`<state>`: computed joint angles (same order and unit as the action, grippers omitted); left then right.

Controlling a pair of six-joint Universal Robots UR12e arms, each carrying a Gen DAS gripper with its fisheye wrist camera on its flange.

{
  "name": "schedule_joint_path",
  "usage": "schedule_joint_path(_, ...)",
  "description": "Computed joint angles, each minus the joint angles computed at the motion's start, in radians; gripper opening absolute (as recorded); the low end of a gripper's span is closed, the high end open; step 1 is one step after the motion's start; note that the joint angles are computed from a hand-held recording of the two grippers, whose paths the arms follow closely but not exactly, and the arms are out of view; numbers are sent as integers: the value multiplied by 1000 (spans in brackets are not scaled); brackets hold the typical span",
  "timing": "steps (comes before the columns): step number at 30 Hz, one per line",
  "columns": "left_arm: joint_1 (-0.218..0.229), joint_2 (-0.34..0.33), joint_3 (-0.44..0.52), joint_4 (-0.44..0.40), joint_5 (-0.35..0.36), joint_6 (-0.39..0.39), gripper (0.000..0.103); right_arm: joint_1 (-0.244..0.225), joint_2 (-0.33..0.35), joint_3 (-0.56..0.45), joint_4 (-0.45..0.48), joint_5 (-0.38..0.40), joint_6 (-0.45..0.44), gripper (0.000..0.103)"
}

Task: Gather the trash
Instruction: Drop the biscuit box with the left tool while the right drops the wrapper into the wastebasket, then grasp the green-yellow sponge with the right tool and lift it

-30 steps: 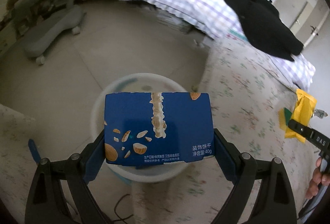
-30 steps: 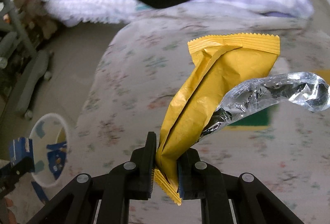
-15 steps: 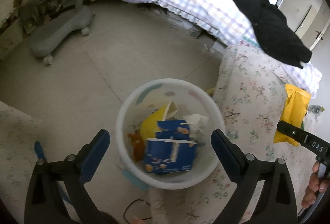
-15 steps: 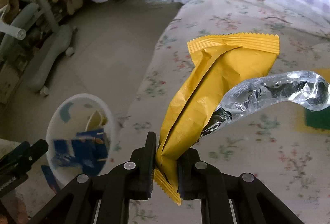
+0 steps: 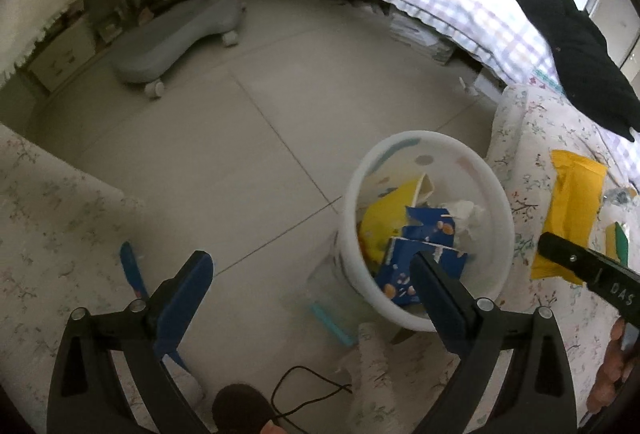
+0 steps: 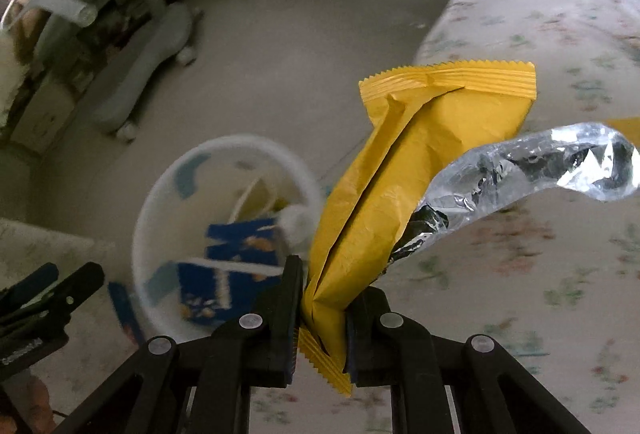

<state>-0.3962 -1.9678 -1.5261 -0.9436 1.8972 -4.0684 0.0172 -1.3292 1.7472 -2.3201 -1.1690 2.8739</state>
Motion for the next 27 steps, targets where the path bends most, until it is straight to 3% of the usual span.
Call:
schedule_joint_path(7,8,20,-24,-19,-4,-13,100,35,17,-10,47,29,-37,19)
schedule_joint_path(9,10,23,-30,-18,-6,-17,100,38,21,-12,53,31,-38,28)
schedule_joint_path(11,12,27,-34,-15,-8,-19,100,39,25,-16,67,48,-36,55)
schedule_joint_path(12,12,28,-35,-13,-9,-19,100,39,25,-16,67,54,-32,58)
schedule_joint_path(24,4,28,-29,23,-24,-6,100,20,1,1,39,49,-25,60)
schedule_joint_path(27,0,21,-20,28,-29,3,100,6,-11,10,25,31,-21,64)
